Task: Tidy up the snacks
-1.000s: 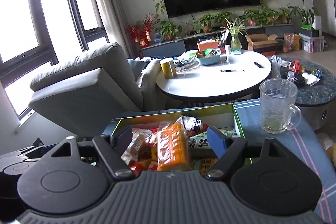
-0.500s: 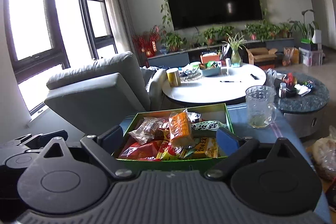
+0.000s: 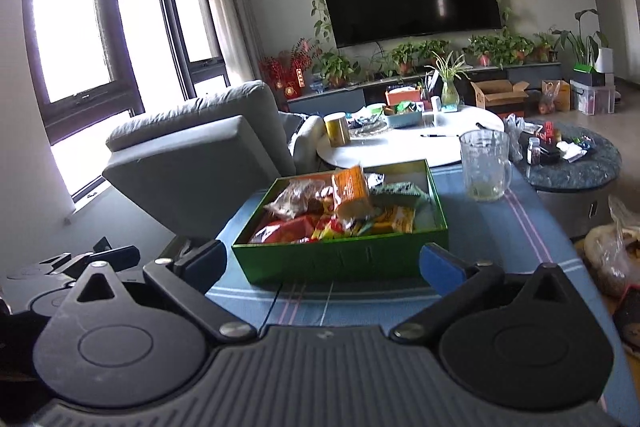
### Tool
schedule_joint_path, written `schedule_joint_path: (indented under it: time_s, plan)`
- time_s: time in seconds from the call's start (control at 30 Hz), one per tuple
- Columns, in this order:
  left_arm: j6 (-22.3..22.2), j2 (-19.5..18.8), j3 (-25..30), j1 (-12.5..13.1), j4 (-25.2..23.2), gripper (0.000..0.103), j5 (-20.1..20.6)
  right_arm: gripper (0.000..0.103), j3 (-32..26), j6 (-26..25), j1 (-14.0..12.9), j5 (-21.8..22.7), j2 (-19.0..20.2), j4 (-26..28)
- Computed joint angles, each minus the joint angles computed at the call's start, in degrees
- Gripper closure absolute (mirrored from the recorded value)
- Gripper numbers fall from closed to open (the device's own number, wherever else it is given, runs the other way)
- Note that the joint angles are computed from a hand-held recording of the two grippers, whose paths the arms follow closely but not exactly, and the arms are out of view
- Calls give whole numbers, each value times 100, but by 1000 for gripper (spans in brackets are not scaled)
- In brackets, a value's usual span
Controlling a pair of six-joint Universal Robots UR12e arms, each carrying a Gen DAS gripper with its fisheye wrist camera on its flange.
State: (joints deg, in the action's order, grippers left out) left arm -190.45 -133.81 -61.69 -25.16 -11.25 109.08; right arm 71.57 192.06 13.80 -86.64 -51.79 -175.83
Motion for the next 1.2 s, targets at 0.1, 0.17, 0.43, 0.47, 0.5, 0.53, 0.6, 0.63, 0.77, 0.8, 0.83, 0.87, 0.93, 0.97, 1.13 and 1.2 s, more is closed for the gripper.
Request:
schedule_joint_path:
  time_s: [0.1,0.17,0.43,0.47,0.5,0.53,0.6,0.63,0.77,0.8,0.83,0.87,0.93,0.97,1.13,1.2]
  plan:
    - [-47,-1,-19,-7,-53,10,48,13,76,31,19,15,-32,-28]
    - [-26,-11,-12,-6,-122,10,52,13,84,-24,39,-69,-24,-44]
    - [-55,-39,15,11,-239,10,153,13,40,-32,47,-63,23,112]
    - [-79,-35,11,12,-255,10,156,13,32,-25,46,-54,28,126]
    - [-95,-39,23,13,-284,10,155,13,47,-16,45,-43,20,126]
    - [-102,-45,37,14,-309,10,155,13,60,-15,46,-38,14,127]
    - [-90,-50,45,8,-334,10,170,13,82,-16,45,-39,0,121]
    - [-72,-52,48,5,-342,10,164,13,82,-16,45,-39,0,121]
    - [30,-47,40,10,-312,10,52,13,88,17,42,-33,-8,127]
    - [53,-46,38,9,-303,10,39,13,95,23,41,-25,-14,126]
    - [73,-41,28,9,-296,10,36,13,89,19,41,-26,-8,125]
    - [93,-39,26,8,-291,10,44,13,88,23,38,-15,-9,129]
    - [90,-41,23,6,-264,10,75,13,80,19,38,-18,-6,135]
    - [79,-39,19,8,-253,10,78,13,79,24,38,-23,-6,135]
    - [-14,-31,5,12,-267,10,118,13,84,50,42,-44,-7,121]
    - [-35,-29,9,5,-317,10,134,13,88,65,44,-50,-6,117]
